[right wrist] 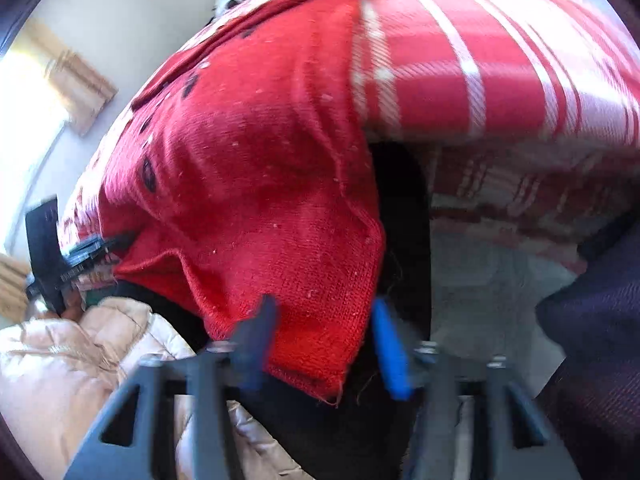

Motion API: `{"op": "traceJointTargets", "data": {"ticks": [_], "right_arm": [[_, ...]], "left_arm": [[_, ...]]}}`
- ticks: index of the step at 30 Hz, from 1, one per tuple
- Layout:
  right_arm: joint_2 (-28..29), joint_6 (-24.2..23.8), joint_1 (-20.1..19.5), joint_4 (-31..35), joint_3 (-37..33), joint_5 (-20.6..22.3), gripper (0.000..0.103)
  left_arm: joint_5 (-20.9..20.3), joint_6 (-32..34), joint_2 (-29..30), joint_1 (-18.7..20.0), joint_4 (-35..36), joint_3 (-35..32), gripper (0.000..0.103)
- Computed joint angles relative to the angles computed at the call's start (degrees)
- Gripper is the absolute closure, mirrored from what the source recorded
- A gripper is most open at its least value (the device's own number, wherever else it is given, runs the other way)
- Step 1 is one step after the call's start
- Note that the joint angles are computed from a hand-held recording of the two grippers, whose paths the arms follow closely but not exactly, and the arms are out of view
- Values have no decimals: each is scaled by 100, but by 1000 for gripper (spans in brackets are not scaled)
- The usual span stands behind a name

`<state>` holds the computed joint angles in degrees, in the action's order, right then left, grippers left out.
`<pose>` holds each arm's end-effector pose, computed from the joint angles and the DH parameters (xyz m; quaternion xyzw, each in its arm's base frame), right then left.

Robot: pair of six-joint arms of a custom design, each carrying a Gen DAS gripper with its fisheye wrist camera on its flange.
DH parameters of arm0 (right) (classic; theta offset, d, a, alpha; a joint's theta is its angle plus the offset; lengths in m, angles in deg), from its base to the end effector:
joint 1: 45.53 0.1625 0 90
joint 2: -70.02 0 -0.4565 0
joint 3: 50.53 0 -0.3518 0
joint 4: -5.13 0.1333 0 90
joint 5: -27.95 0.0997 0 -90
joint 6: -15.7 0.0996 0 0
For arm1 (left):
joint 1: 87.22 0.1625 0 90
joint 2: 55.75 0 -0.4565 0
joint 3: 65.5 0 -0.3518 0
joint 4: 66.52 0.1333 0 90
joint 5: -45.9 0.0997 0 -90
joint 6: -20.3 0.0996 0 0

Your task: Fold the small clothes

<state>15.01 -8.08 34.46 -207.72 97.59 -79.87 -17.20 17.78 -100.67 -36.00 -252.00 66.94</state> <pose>0.0358 -0.3884 0.1523 0.0750 -0.9527 0.1991 0.2169 -0.1425 -0.4621 0.0592 0.2866 0.9271 -0.1450 0.1933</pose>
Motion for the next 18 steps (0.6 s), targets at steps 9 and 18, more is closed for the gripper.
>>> {"op": "traceJointTargets", "data": {"ticks": [9, 18], "right_arm": [[-1166, 283, -94, 1303, -11, 1698, 93], [-1547, 975, 28, 2205, -1273, 3278, 93]], "left_arm": [[-1310, -147, -945, 140, 192, -79, 95], [-1353, -342, -1060, 297, -235, -974, 95]]}}
